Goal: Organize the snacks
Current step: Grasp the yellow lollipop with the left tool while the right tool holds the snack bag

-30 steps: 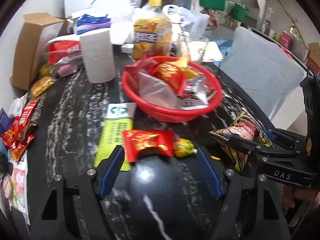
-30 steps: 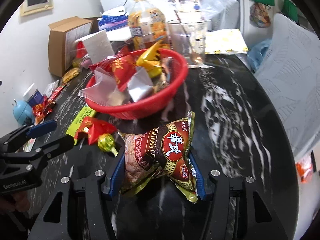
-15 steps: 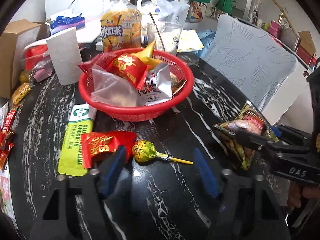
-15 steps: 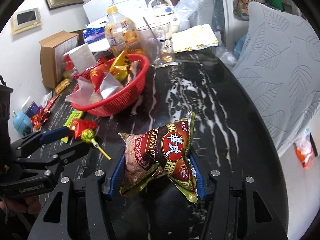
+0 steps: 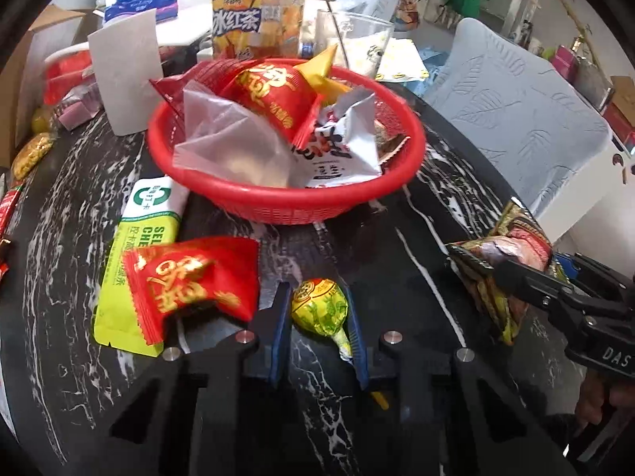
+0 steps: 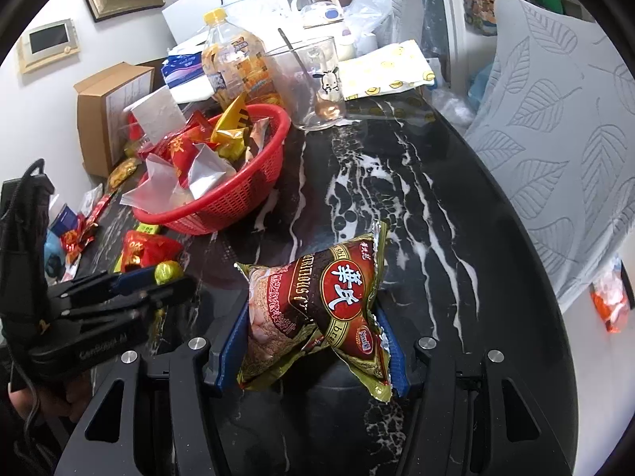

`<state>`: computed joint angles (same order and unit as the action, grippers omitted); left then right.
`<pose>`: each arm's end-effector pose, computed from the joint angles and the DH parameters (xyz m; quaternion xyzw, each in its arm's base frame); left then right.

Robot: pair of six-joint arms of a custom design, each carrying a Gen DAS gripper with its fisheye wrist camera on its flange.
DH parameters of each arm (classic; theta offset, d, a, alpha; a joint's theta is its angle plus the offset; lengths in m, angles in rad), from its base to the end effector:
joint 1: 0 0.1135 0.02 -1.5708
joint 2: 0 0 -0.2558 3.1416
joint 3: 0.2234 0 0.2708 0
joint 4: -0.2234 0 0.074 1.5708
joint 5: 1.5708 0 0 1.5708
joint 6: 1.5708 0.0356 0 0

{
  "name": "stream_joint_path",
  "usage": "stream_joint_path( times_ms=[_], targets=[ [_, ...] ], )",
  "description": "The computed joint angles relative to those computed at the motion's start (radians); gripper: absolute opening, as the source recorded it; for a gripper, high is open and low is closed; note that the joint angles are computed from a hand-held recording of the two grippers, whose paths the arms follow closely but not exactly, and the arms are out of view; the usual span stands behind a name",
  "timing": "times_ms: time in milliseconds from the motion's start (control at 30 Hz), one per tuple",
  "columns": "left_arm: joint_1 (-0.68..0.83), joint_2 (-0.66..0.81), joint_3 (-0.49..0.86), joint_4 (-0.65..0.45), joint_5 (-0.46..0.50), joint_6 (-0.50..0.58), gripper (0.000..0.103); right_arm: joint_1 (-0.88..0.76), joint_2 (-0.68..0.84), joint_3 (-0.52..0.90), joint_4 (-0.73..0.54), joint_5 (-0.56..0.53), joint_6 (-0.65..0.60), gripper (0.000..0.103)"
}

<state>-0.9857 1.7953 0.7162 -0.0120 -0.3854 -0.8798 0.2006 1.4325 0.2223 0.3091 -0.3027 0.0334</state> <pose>0.1790 -0.2459 0.0635 0.0050 0.9545 -0.0765 0.2883 0.1949 0.0505 0.0563 -0.1273 0.9263 0.1793 0.3060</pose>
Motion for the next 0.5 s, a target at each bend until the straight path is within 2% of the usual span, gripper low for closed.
stream_joint_path(
  times_ms=[267,500],
  targets=[
    [-0.048,-0.036,-0.044,0.016,0.009,-0.026,0.026,0.035,-0.075,-0.032,-0.037,0.026,0.014,0.057],
    [-0.164,-0.09,-0.08,-0.043,-0.034,-0.103,0.026,0.085,-0.238,-0.114,-0.119,0.052,0.049,0.057]
  ],
)
